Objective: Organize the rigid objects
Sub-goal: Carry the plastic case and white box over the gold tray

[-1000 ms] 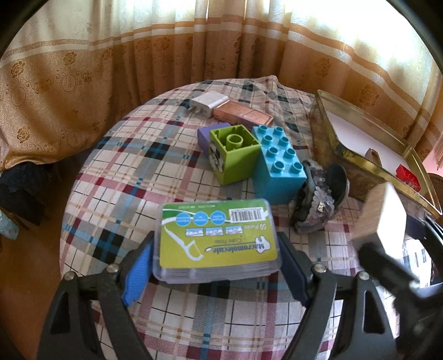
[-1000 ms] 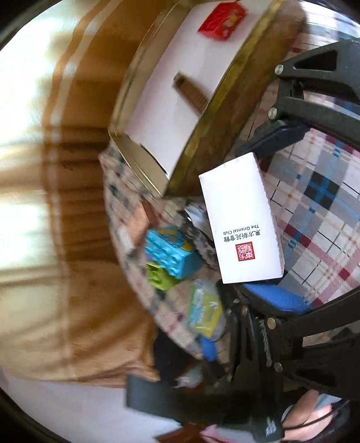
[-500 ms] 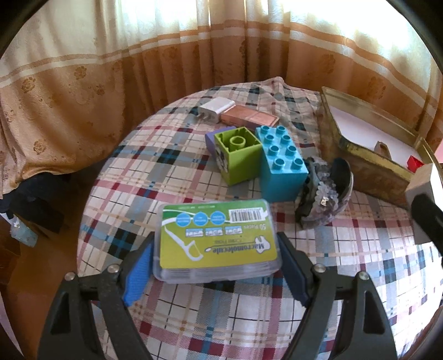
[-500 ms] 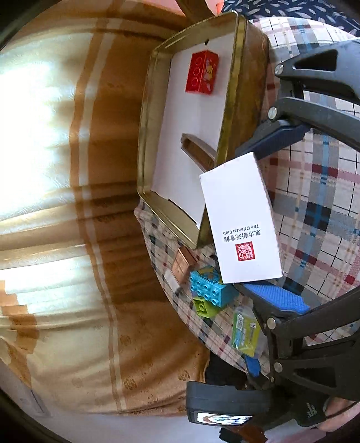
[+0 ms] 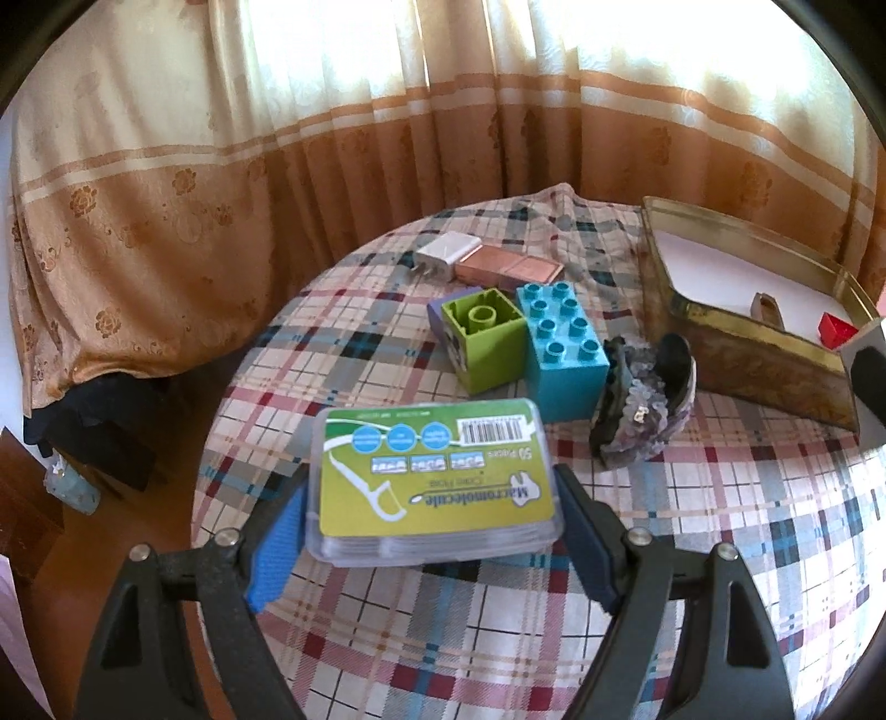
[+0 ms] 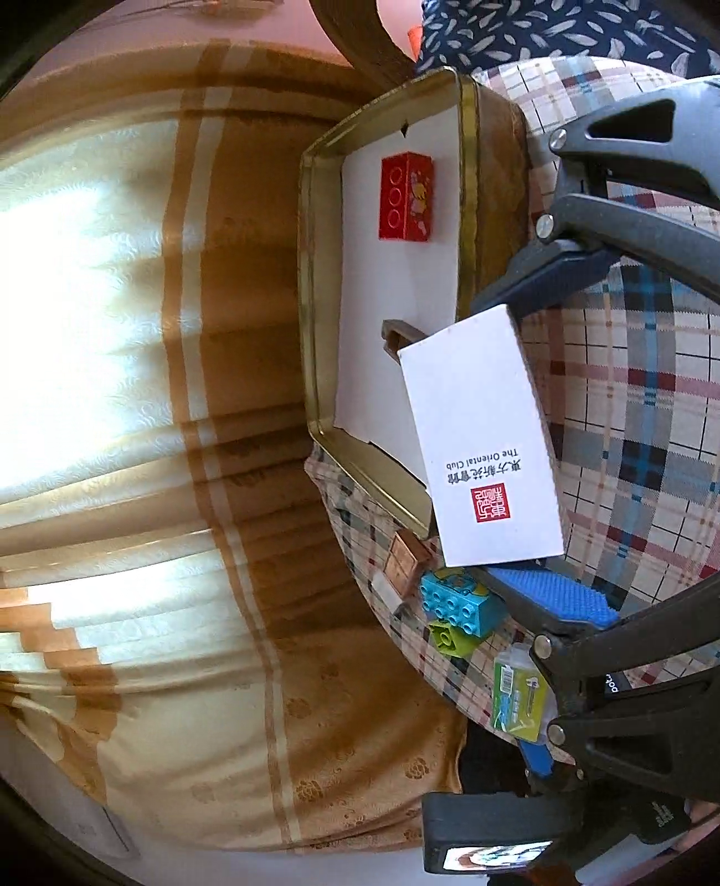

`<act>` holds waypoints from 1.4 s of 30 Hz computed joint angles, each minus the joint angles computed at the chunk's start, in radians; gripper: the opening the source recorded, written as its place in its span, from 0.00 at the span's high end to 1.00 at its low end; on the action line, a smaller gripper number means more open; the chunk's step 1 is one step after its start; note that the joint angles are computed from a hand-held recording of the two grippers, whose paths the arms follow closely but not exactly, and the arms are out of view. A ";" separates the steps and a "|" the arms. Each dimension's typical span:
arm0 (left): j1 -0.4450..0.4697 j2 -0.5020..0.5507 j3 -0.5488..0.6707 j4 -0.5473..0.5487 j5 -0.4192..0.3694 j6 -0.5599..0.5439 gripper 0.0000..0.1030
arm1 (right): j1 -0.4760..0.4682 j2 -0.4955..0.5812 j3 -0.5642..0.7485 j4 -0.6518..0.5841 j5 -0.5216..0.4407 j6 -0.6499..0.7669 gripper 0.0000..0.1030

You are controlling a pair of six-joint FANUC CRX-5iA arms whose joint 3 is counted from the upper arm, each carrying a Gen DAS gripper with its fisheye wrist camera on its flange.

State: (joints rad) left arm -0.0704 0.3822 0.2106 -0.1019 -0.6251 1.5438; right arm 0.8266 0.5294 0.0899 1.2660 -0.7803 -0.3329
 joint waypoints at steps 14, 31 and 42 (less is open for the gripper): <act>0.011 -0.056 -0.087 0.128 0.099 -0.091 0.20 | 0.012 -0.014 -0.035 0.101 -0.059 -0.082 0.17; -0.022 -0.069 -0.090 0.244 0.152 -0.211 0.20 | -0.006 -0.085 -0.127 0.196 -0.125 -0.251 0.17; -0.066 -0.043 -0.045 0.279 0.163 -0.257 0.20 | -0.016 -0.113 -0.155 0.215 -0.236 -0.285 0.17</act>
